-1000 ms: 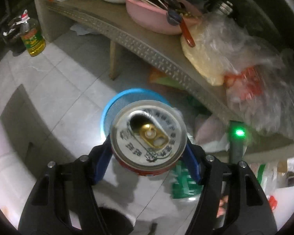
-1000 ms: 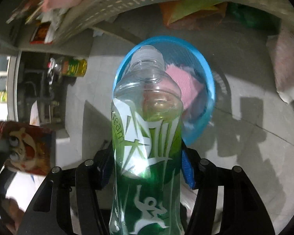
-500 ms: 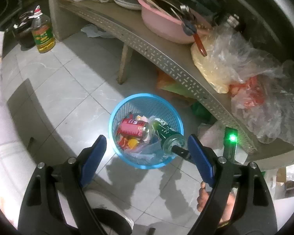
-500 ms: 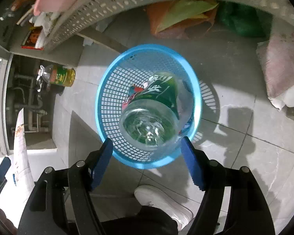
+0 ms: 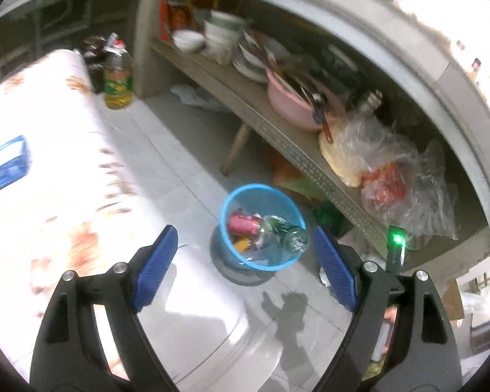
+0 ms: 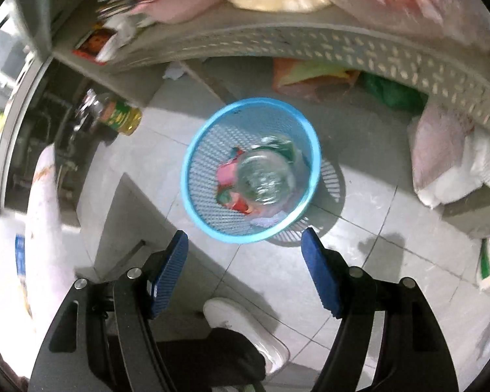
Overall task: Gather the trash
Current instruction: 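Move both tools back over the table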
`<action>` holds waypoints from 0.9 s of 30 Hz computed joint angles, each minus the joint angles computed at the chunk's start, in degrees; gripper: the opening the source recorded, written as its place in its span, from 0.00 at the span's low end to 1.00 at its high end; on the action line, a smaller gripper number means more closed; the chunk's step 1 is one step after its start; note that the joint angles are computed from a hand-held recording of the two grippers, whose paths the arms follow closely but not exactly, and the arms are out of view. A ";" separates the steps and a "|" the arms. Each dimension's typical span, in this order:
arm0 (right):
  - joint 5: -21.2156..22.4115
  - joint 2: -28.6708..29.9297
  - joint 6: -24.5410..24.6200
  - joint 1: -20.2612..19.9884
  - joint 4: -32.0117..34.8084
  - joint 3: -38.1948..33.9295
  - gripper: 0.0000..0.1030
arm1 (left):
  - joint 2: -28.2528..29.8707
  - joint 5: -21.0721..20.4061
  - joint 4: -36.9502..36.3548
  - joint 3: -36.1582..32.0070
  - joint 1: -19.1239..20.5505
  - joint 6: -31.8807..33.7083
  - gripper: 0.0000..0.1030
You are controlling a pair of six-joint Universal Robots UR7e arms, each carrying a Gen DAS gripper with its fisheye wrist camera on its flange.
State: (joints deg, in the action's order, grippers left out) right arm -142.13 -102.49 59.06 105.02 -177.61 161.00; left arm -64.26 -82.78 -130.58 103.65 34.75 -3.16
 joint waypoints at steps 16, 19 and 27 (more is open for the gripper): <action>-4.34 19.21 -5.29 23.04 13.25 -25.34 0.74 | -23.43 13.39 1.63 7.54 6.01 -2.02 0.78; 0.64 23.19 -12.46 22.54 9.83 -29.88 0.74 | -24.94 16.20 2.31 6.47 7.24 -1.87 0.78; 10.98 32.12 -23.55 19.71 10.69 -41.31 0.74 | -25.01 23.00 -0.03 5.52 9.87 -1.88 0.78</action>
